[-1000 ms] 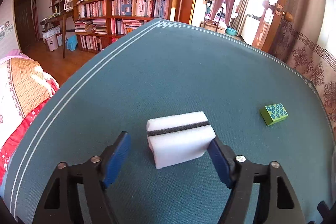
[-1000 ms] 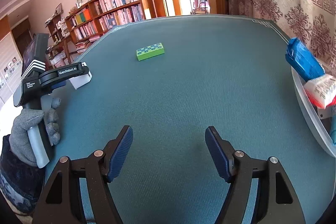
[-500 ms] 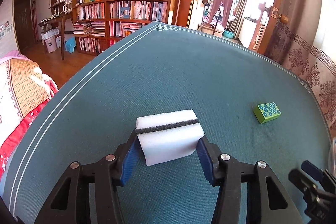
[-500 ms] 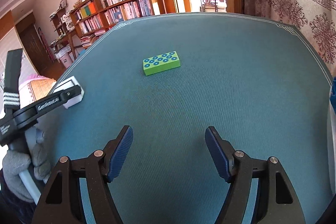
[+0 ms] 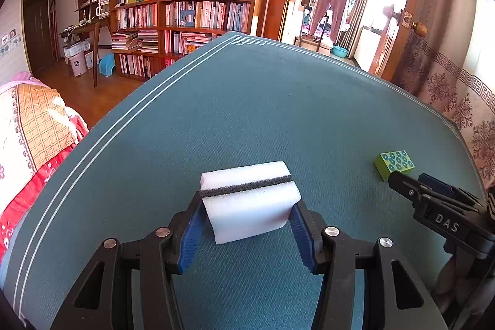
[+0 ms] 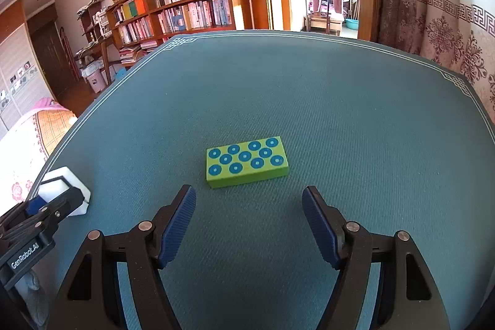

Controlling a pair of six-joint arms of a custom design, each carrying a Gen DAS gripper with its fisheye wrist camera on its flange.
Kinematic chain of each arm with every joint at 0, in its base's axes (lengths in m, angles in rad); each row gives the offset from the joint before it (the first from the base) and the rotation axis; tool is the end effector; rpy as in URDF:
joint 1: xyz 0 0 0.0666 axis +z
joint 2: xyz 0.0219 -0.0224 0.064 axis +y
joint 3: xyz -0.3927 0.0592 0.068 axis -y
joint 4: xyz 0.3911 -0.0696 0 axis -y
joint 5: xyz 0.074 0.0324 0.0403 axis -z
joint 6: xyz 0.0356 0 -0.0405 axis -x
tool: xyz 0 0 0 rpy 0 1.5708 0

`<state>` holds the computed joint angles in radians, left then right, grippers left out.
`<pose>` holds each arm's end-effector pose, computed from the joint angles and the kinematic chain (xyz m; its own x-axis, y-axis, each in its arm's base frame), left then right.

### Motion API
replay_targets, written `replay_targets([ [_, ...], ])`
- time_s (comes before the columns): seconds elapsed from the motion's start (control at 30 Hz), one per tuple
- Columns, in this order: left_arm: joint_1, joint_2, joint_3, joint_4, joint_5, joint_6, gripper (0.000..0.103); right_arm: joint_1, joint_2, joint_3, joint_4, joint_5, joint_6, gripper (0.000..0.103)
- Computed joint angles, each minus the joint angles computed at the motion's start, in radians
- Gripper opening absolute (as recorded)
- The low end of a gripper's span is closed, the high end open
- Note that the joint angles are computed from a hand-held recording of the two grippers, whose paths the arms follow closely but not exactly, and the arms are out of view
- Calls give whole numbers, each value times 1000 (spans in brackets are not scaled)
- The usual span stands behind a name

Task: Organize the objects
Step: 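Grasp the green dotted block with the right gripper while the left holds the sponge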

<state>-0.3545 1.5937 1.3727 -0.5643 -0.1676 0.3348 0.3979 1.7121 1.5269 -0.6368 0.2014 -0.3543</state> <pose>0.5247 -0.1883 0.3586 -0.7024 -0.0855 -0.7067 0.0009 0.9927 -0.1210 0.5587 0.2267 0.3579 -0.7215 0.0655 -0.6893 -0.0040 0.9951 0.0987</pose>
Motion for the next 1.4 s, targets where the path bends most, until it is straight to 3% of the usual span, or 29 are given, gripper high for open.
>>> replay_targets([
  [0.23, -8, 3, 3, -4, 6, -6, 55, -9, 57, 77, -35, -11, 29, 72],
  [0.53, -6, 6, 5, -8, 16, -5, 56, -1, 72, 95, -54, 25, 54, 63],
  [0.73, -6, 3, 2, -4, 22, -5, 56, 0, 65, 86, -45, 24, 45, 63],
  [1.4, -41, -43, -37, 49, 56, -46, 56, 79, -170, -227, 93, 92, -113, 62],
])
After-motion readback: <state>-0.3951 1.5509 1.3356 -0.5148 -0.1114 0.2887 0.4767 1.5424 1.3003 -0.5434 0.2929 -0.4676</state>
